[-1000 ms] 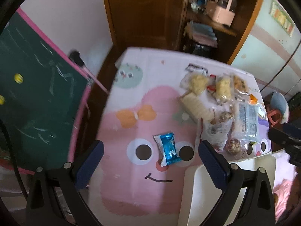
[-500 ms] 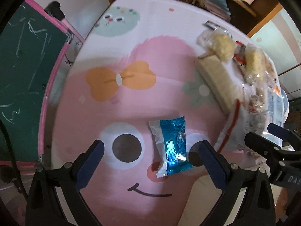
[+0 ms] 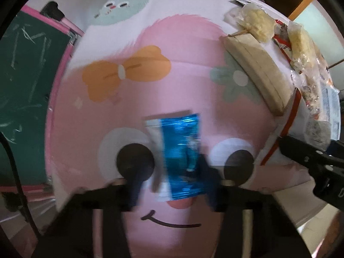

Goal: Organize snacks
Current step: 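Grasp the blue candy with the left gripper while the right grasps the white snack bag, then place the blue candy in the tray with the left gripper while the right places the white bag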

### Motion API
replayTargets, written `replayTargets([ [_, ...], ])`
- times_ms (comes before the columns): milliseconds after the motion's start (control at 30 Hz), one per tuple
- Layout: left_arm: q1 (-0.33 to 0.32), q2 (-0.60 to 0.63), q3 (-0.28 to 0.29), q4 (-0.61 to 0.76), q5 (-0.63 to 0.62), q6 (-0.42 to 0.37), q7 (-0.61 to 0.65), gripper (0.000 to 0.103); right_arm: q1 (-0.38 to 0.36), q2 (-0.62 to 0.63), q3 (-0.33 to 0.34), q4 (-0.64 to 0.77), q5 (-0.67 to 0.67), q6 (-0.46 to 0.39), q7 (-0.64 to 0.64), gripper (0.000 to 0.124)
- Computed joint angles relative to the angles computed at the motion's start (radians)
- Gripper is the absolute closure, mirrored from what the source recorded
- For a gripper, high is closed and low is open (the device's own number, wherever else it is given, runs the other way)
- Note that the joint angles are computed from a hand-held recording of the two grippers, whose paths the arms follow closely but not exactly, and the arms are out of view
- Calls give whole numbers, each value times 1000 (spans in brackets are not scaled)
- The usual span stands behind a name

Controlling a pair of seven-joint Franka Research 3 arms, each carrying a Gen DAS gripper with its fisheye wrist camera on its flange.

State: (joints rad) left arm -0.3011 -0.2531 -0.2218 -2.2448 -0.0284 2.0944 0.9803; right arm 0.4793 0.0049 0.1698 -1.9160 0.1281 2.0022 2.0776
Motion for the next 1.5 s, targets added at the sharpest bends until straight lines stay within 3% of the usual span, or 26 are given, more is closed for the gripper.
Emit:
replayTargets([
  [133, -1, -23, 0, -19, -12, 14, -17, 75, 2, -32, 4, -22, -6, 1, 1, 64],
  [367, -19, -133, -18, -21, 47, 21, -55, 76, -13, -124, 8, -50, -30, 77, 39, 65],
  [633, -62, -259, -37, 72, 96, -30, -47, 76, -55, -313, 32, -88, -36, 113, 85, 65],
  [800, -102, -300, -63, 132, 91, -78, -38, 76, -73, -452, 58, -110, -33, 57, 93, 65],
  [1133, -201, -315, -125, 175, 49, -135, -56, 76, -103, -716, 99, -214, 3, -138, 104, 64],
  [1500, -272, -283, -166, 128, 29, -158, -112, 76, -122, -878, 120, -413, 91, -238, 162, 62],
])
